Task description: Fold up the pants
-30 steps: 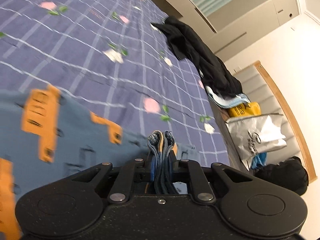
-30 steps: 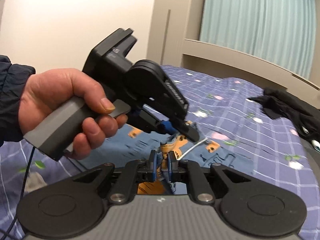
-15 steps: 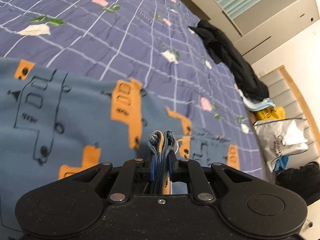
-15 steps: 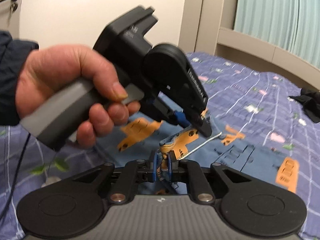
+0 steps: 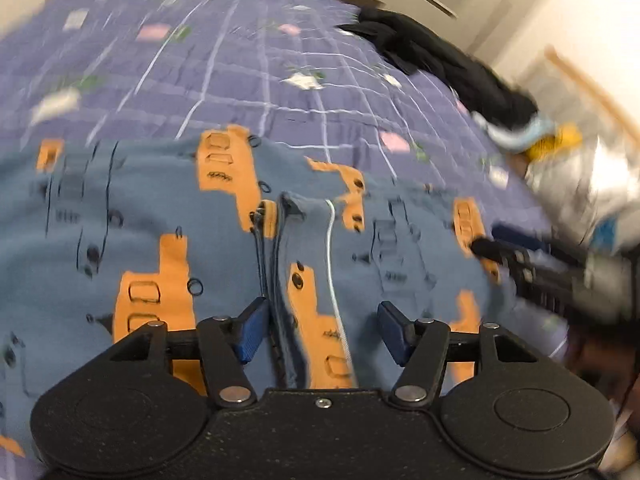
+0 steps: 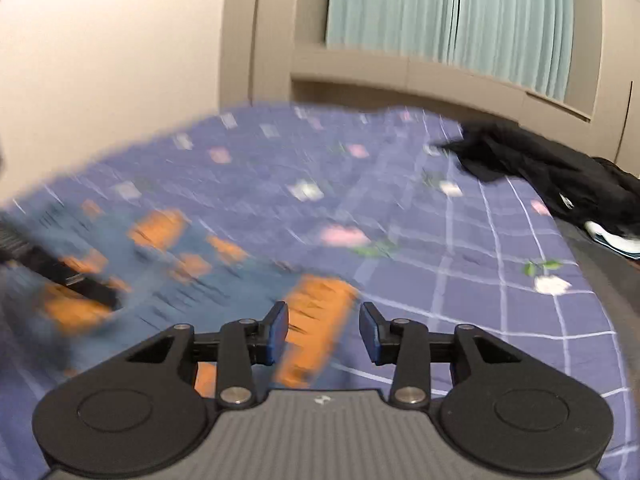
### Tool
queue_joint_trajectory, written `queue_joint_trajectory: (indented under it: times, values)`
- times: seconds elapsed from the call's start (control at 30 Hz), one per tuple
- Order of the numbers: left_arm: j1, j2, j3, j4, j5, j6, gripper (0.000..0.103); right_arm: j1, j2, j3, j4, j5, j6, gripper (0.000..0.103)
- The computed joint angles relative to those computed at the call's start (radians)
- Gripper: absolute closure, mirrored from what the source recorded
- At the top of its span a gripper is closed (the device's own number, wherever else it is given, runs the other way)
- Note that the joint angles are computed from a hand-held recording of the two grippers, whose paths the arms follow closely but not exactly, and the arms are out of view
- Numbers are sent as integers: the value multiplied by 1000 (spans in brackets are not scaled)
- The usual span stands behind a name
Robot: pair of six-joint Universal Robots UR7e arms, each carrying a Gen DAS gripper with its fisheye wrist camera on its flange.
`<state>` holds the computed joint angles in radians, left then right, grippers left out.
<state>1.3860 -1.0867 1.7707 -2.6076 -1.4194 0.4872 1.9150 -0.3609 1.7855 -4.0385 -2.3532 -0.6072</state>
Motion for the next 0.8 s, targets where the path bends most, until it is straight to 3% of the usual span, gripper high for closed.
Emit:
queue_joint_trajectory:
  times: [0.07, 0.13, 0.2, 0.3, 0.37, 0.43, 0.57, 0.8]
  values:
    - [-11, -10, 20, -17, 32, 33, 41, -27, -17, 12, 71, 8, 14, 55]
    - [-10, -15, 22, -13, 32, 31, 41, -21, -1, 1, 12, -34, -42, 49]
    - [-6, -11, 15, -6, 27, 18, 41, -8, 2, 4, -25, -44, -28, 49]
    - [-10, -10, 5, 6, 28, -3, 41, 5, -11, 48, 33, -12, -9, 46]
    - [-11, -19, 8, 9, 31, -14, 40, 18, 27, 16, 14, -88, -79, 46]
    - [-9, -27, 13, 8, 31, -22, 38, 31, 20, 24, -8, -114, -50, 45]
    - [7, -58, 24, 3, 18, -47, 32, 62, 6, 25, -16, -116, -58, 37]
    - [101, -187, 95, -101, -13, -181, 20, 136, 6, -17, 99, -54, -56, 29]
